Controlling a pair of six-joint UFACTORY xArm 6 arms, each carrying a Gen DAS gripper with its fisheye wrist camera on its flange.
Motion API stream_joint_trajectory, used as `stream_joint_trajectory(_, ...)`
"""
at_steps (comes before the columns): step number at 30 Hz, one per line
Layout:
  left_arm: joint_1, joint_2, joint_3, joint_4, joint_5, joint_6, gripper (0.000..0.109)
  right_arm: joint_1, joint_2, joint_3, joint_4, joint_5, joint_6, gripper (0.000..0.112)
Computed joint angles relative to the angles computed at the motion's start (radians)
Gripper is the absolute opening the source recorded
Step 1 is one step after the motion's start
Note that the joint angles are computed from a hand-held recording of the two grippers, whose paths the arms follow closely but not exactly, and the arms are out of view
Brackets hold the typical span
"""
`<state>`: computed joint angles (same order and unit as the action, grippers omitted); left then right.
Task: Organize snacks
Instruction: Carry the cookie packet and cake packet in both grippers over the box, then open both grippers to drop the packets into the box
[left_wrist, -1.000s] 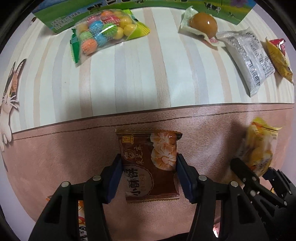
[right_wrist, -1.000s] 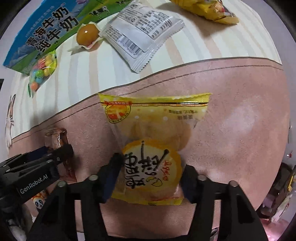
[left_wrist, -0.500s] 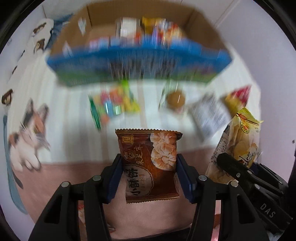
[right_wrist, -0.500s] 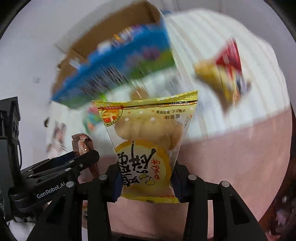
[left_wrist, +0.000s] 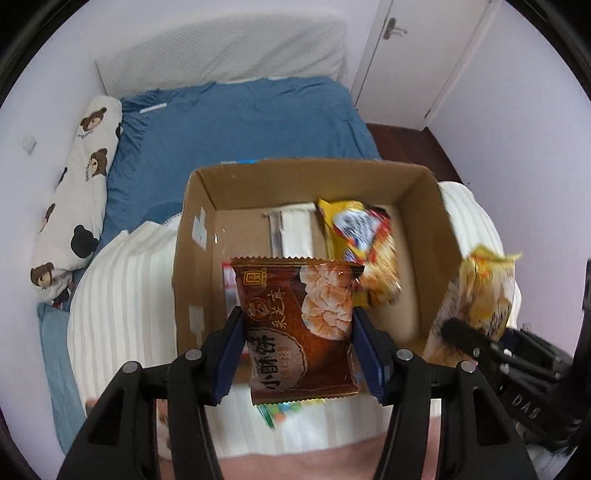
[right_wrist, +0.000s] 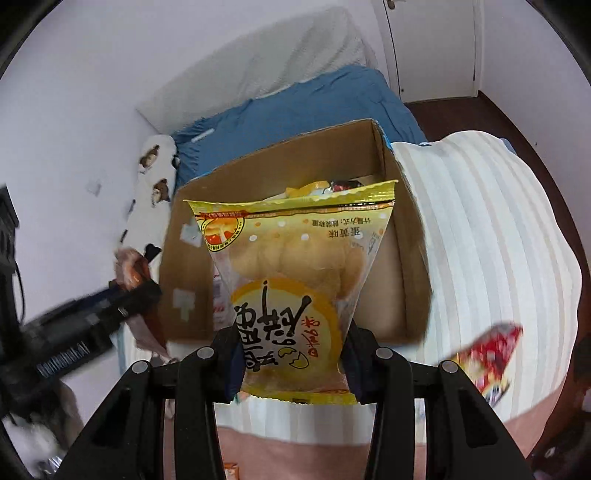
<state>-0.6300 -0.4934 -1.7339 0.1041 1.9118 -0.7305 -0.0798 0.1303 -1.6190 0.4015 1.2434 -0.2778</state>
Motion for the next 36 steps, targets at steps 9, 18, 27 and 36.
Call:
stream_joint_trajectory(9,0.334,0.09,0.151,-0.126,-0.07,0.244,0.054,0.07,0.298,-0.285,-0.137,0.071,0.083,0.046)
stream_joint_trajectory(18,0.409,0.156,0.246,-0.126,-0.109,0.333,0.054,0.091,0.416,-0.361,-0.197,0.104,0.086,0.046)
stream_joint_trajectory(27,0.452,0.183,0.24,-0.184,-0.114,0.32,0.081,0.106,0.43,-0.385,-0.234,0.182,0.101,0.095)
stream_joint_trajectory(36,0.444,0.131,0.232,-0.246,-0.115,0.277,0.088,0.094,0.389,-0.366,-0.218,0.168,0.115,0.096)
